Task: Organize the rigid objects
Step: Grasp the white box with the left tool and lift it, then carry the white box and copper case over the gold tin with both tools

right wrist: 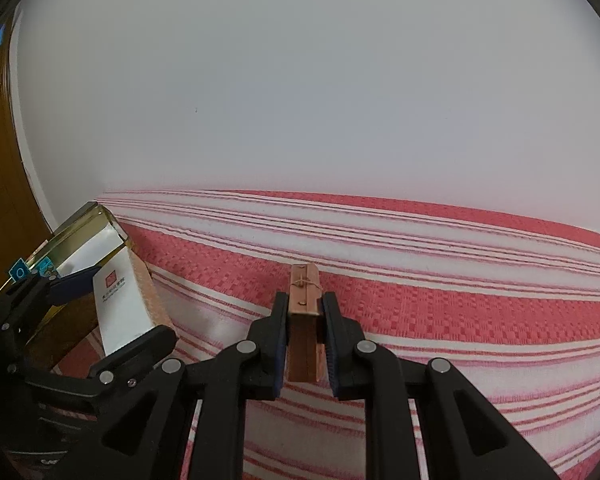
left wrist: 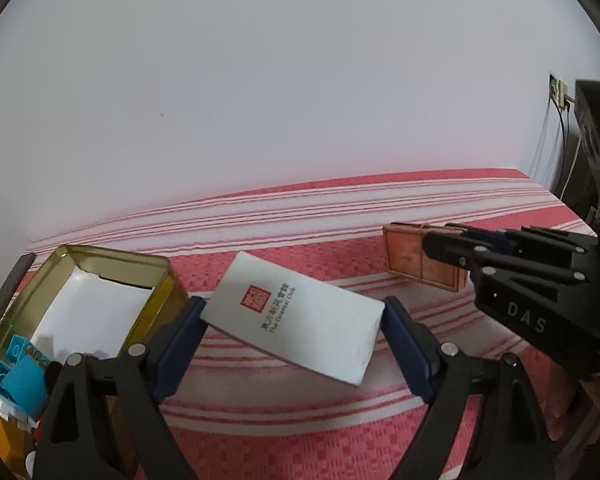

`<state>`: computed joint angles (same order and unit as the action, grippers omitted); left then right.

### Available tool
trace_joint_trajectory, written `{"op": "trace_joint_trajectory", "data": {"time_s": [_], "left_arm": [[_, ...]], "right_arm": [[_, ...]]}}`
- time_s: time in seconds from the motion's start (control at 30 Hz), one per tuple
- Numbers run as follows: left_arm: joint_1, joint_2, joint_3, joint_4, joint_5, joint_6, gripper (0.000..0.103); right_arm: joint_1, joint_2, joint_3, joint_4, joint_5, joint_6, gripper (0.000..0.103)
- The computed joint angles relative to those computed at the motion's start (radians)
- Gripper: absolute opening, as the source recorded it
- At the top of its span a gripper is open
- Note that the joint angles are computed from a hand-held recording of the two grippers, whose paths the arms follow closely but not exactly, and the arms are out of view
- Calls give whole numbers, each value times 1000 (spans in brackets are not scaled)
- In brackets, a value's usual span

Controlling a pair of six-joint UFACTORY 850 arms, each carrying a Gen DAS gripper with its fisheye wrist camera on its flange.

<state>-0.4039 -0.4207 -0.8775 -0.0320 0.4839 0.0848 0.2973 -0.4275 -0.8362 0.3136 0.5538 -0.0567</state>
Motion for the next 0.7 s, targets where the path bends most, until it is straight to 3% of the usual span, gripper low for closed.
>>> {"op": "trace_joint_trajectory", "data": {"time_s": [0.33, 0.7], "left_arm": [[15, 60, 89, 3, 75, -42, 88], [28, 90, 135, 18, 122, -65, 88]], "right_arm": [[37, 9, 21, 51, 38, -36, 18], [75, 44, 85, 38, 134, -16, 18]]}}
